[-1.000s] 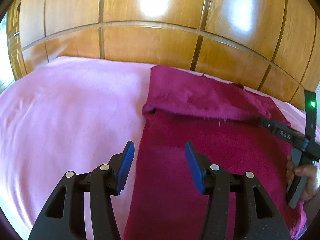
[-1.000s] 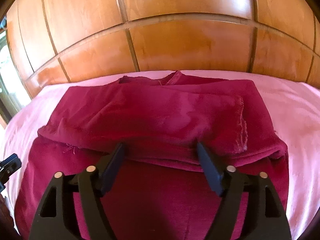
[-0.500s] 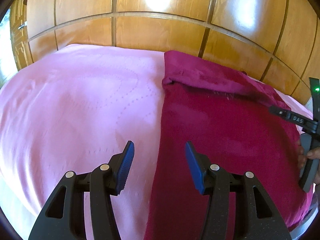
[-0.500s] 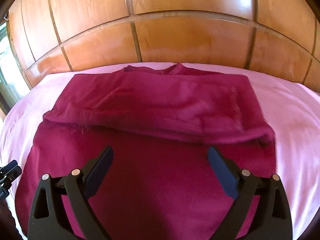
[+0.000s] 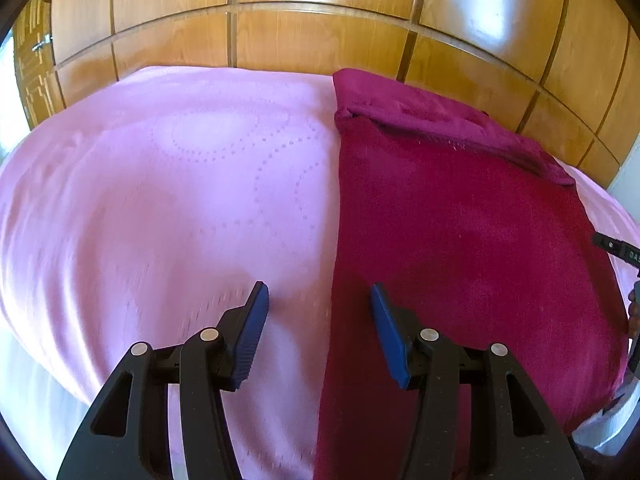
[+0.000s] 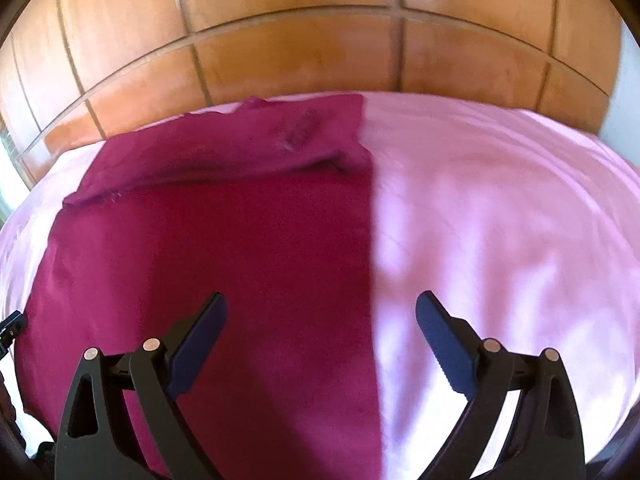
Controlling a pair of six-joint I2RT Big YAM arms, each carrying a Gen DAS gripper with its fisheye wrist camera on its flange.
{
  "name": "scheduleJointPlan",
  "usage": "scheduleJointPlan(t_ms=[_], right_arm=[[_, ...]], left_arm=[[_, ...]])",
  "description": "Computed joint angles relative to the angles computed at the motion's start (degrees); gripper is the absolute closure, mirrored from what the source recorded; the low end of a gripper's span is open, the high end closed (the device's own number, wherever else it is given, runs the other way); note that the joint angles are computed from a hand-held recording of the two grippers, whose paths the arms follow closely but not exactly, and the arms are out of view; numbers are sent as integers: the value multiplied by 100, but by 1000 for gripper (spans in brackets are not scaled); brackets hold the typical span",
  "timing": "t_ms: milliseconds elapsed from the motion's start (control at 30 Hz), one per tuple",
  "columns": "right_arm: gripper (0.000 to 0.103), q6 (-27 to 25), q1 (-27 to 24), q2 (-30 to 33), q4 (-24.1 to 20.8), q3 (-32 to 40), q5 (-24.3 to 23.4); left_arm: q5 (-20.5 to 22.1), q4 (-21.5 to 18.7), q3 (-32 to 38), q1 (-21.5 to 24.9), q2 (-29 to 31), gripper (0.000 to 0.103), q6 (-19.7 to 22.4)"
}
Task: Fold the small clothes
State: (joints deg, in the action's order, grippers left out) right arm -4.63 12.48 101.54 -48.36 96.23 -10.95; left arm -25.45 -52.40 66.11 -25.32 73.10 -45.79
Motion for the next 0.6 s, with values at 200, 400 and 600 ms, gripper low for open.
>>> scheduleJointPlan(t_ms=[200,400,600], right_arm=[[9,-136,-252,-454,-224,-592,-365],[25,-557,-375,-905,-682,-1041,-699],[58,-1165,-424,-1179,-1452,-1207,-928]], left_arm=[[69,-158,-35,-127,-106,51,70],[370,-325,-97,-225,-250,51,143],[937,-349,-259,-339,-430,63,414]])
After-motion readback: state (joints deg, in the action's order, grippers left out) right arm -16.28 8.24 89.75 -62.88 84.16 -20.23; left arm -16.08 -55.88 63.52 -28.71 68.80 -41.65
